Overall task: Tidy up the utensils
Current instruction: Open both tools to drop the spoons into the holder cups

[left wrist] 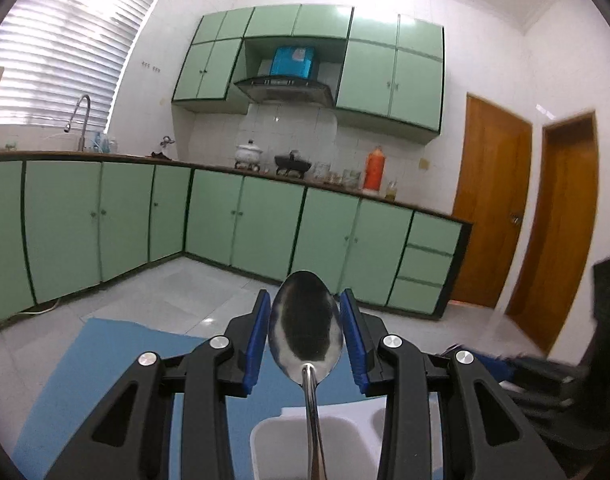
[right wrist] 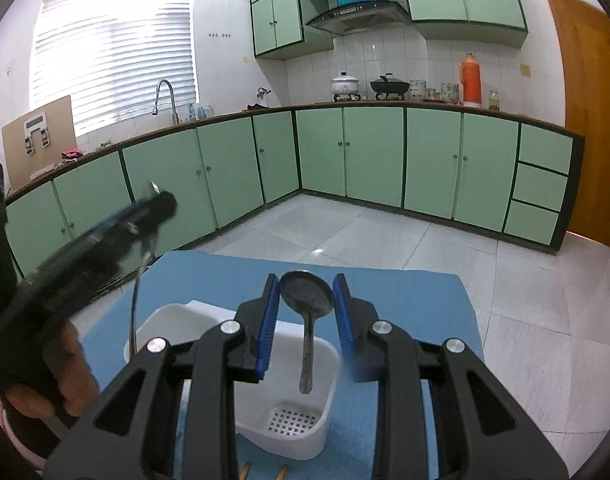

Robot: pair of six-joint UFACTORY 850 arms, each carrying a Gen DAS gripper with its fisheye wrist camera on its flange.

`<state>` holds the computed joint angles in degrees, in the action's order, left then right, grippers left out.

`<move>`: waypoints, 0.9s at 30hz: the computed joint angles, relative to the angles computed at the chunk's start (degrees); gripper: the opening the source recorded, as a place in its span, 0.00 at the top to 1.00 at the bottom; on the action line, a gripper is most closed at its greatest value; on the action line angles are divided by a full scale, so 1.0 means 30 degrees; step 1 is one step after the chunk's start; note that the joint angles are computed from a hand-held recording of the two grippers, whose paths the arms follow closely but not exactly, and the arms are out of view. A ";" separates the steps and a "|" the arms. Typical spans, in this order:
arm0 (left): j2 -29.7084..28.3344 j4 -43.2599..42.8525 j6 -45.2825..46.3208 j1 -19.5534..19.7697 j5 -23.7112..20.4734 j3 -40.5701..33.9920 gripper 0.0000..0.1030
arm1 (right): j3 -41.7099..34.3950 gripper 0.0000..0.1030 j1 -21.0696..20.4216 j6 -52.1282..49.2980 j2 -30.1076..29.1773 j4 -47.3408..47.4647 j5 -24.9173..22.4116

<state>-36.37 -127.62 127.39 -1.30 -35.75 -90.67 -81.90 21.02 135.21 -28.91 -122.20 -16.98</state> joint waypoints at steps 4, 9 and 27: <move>0.0675 -0.0350 -0.0325 0.0368 -0.1515 0.0521 0.66 | 0.0115 0.74 -0.0026 0.1330 0.0086 -0.1295 0.0042; 0.0574 -0.2234 0.2266 -0.0059 -0.1279 0.0347 0.66 | -0.0047 0.74 -0.0063 0.1233 -0.0043 -0.1218 0.0152; -0.0230 0.0140 0.0722 0.0183 0.1336 0.0836 0.45 | 0.1113 0.58 0.0204 0.1223 0.0356 -0.0646 -0.0632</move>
<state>-37.06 -127.20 129.55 -0.75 -31.74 -88.16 -78.56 21.63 138.88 -27.84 -124.14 -18.88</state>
